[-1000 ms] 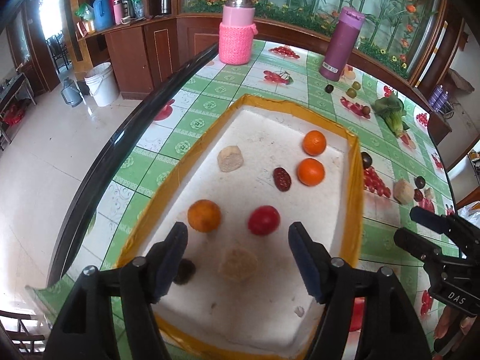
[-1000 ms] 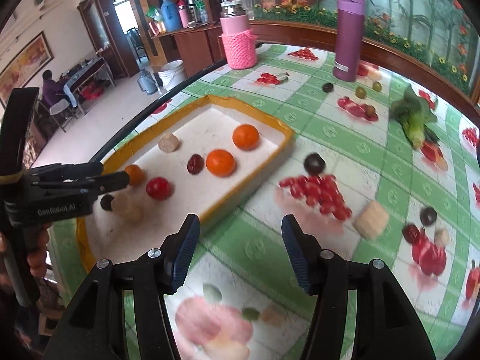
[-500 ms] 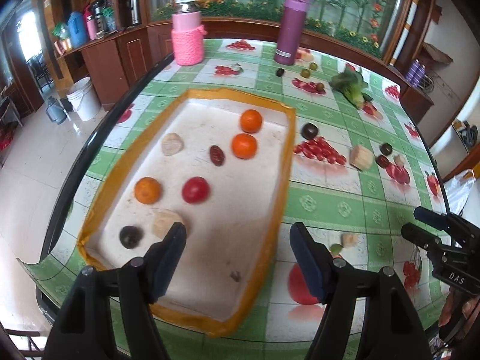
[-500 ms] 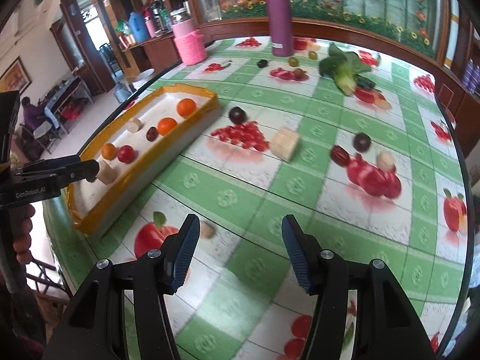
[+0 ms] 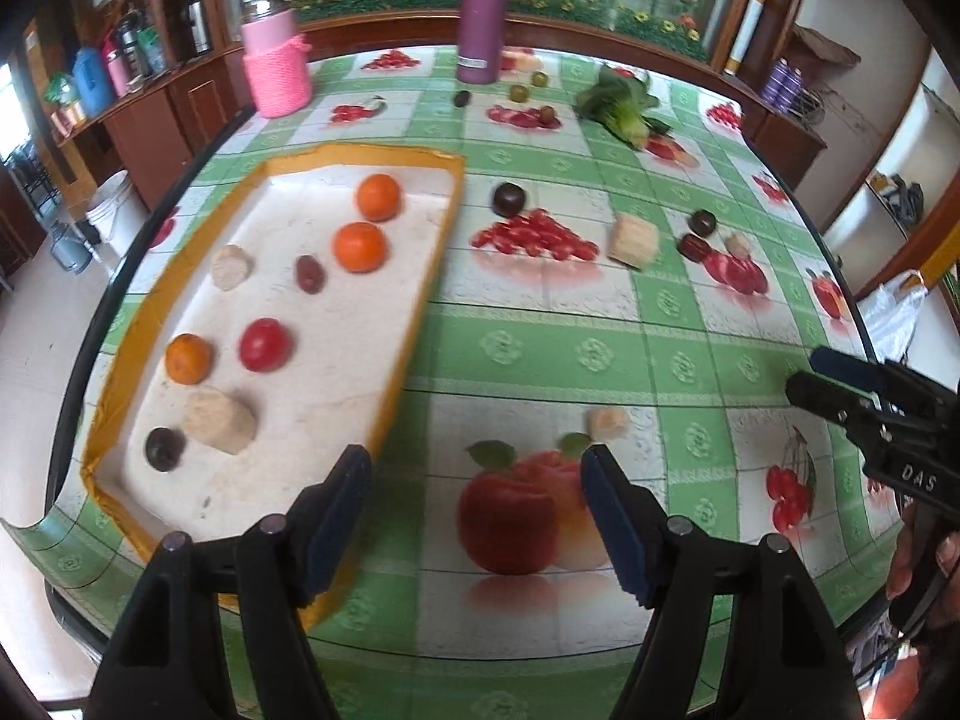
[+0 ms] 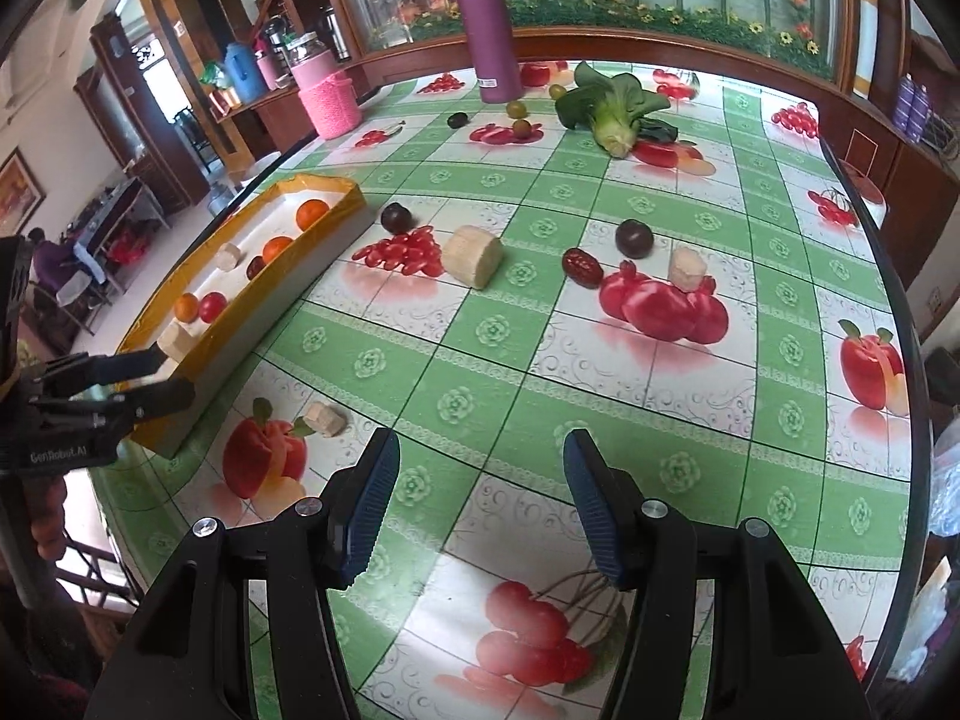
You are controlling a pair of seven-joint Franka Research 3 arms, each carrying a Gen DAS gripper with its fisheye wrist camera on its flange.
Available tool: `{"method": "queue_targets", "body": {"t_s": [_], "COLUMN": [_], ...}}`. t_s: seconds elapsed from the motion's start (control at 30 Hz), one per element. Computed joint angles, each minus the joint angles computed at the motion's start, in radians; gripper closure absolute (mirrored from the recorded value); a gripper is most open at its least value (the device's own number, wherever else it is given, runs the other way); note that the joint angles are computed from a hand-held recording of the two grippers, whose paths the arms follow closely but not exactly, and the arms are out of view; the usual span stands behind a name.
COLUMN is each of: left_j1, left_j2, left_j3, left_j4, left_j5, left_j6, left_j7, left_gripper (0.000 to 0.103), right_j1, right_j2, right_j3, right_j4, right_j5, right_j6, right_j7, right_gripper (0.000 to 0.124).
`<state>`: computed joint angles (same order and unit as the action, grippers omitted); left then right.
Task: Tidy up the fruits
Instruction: 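Move both grippers back over the items on the tablecloth, then grasp the woven beige cube with the right gripper while the left gripper grasps a small beige piece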
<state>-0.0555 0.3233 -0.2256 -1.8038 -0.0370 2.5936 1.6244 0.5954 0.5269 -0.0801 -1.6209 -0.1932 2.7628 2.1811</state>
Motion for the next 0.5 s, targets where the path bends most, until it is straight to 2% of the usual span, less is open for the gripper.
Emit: {"method": "queue_targets", "body": {"t_s": [0.13,0.33,0.5], "left_j1": [-0.019,-0.071,-0.079], "left_j2": [0.035,0.126,0.181], "left_j3": [-0.021,-0.01,-0.016], "left_j4": [0.041,0.154,0.211], "left_j5": [-0.007,0.043,0.048], "left_j6": [-0.056,-0.123,-0.163], "left_j7": [0.028,-0.028,-0.048], "left_gripper": [0.028,0.028,0.029], "right_j1": [-0.011,-0.027,-0.047], "right_j2": [-0.014,-0.036,-0.044], "right_j3": [0.007,0.015,0.031], "right_j4": [-0.029,-0.075,-0.095], "right_j5": [0.01,0.041,0.082], "right_j6": [0.023,0.054,0.07], "right_j7": [-0.013,-0.033,-0.062], "right_gripper": [0.065,0.065,0.065]}}
